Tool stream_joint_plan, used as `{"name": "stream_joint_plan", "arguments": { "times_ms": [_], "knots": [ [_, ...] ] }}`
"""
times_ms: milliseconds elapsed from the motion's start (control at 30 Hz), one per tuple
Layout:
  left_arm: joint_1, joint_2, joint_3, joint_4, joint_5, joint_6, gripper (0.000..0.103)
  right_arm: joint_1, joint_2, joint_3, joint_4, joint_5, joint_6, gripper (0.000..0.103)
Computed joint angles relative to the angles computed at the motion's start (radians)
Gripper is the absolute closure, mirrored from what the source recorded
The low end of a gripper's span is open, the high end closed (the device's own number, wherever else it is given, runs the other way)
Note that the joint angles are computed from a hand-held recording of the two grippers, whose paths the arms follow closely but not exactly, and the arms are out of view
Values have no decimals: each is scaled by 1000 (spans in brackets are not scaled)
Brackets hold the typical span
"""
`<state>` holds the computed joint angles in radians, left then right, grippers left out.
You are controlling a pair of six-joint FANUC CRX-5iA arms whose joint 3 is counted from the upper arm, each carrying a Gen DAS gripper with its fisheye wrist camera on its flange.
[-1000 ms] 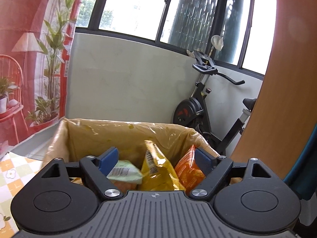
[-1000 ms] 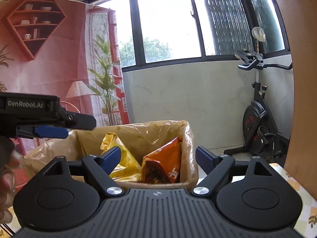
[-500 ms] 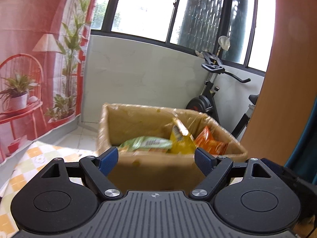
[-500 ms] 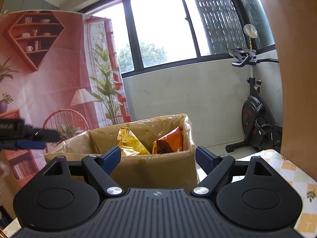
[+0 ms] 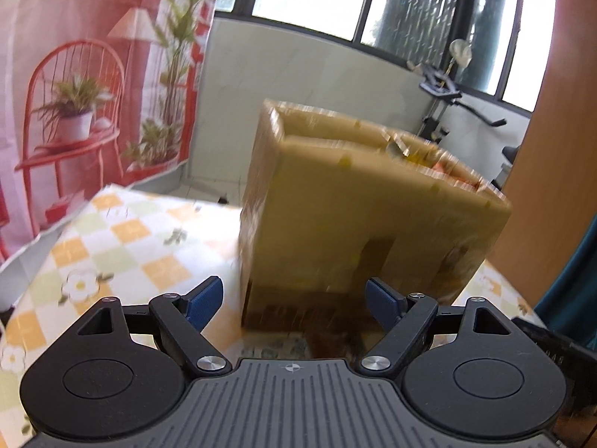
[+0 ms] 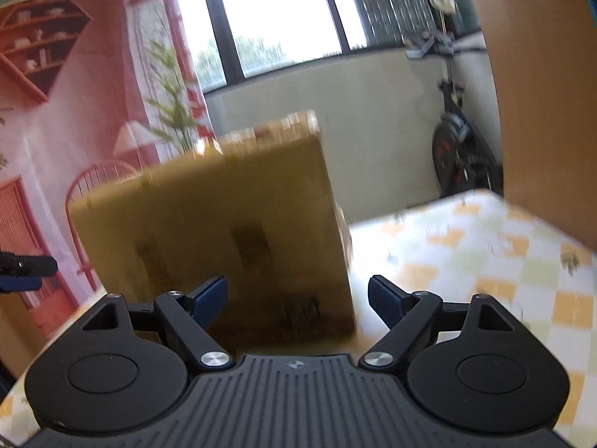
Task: Organize snacks
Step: 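Move both grippers back down to the remaining snacks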
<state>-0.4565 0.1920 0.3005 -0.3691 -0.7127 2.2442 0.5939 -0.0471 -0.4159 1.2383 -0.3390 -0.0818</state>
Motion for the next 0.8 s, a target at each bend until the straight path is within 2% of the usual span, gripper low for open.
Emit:
{"name": "stream_joint_plan", "arguments": {
  "times_ms": [200,333,400,533,567,600,667,800],
  "knots": [
    [15,-8,-48,32,4,15,18,101,11,40,-361,-140,283,19],
    [20,-6,-56,43,-4,16,19,136,35,89,-511,-213,413,20],
    [12,-8,-61,34,-12,35,19,146,49,119,-574,-233,483,24],
    [15,-5,-64,37,-21,47,19,167,87,184,-661,-314,599,39],
    [14,-3,-65,35,-23,50,19,168,91,189,-675,-322,610,40],
    [13,-2,-65,34,-25,53,19,167,92,180,-656,-311,598,46],
    [14,2,-65,40,-30,50,19,169,99,186,-658,-312,623,52],
    [17,15,-61,57,-41,35,19,165,124,210,-680,-291,695,53]
  ]
}}
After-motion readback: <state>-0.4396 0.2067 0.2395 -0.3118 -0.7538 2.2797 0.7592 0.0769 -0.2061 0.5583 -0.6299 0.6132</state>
